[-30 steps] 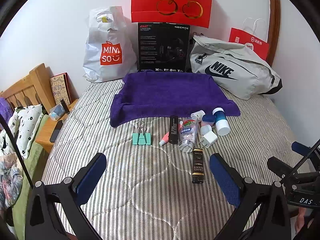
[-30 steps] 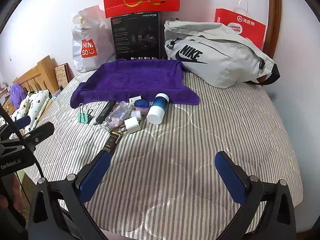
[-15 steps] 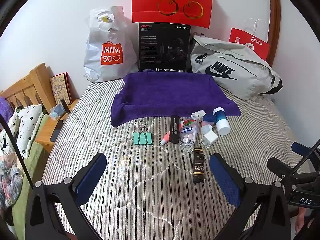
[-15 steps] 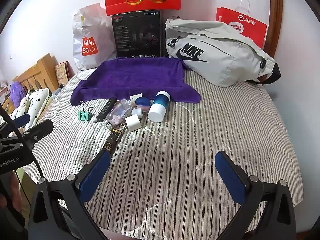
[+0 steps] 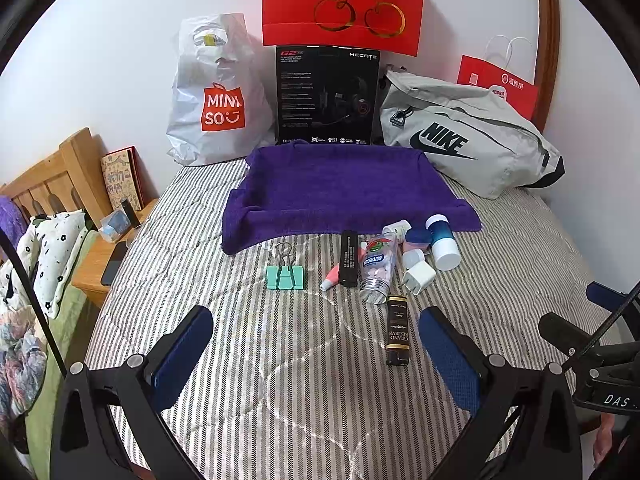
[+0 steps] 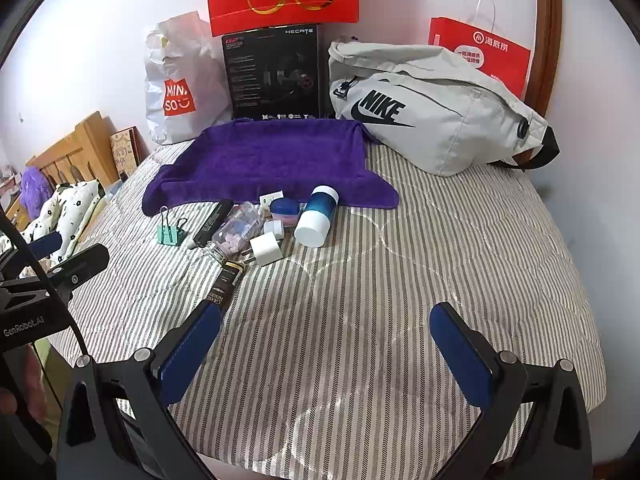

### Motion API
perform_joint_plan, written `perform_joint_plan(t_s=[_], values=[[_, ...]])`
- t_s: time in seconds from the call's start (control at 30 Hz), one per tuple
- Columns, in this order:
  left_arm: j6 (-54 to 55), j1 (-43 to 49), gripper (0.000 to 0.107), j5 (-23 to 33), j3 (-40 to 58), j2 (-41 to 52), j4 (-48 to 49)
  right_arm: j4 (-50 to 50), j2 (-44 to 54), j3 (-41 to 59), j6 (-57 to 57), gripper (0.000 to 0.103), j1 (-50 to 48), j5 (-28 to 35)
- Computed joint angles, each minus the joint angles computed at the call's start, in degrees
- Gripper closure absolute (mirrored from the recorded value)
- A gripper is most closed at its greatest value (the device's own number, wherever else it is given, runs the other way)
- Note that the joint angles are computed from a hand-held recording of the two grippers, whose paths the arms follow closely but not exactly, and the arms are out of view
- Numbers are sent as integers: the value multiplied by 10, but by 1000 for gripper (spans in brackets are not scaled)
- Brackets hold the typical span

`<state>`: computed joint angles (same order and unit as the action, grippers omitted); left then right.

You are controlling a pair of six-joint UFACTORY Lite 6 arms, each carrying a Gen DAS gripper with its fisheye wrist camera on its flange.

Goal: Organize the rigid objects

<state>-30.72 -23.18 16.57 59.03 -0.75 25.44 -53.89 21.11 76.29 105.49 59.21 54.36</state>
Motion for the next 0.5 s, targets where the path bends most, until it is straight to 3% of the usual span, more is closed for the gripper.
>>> perform_joint_plan(t_s=[0.5], values=[[-13, 4, 4, -9, 5, 14, 16, -2, -1, -2, 4, 0, -2, -5]])
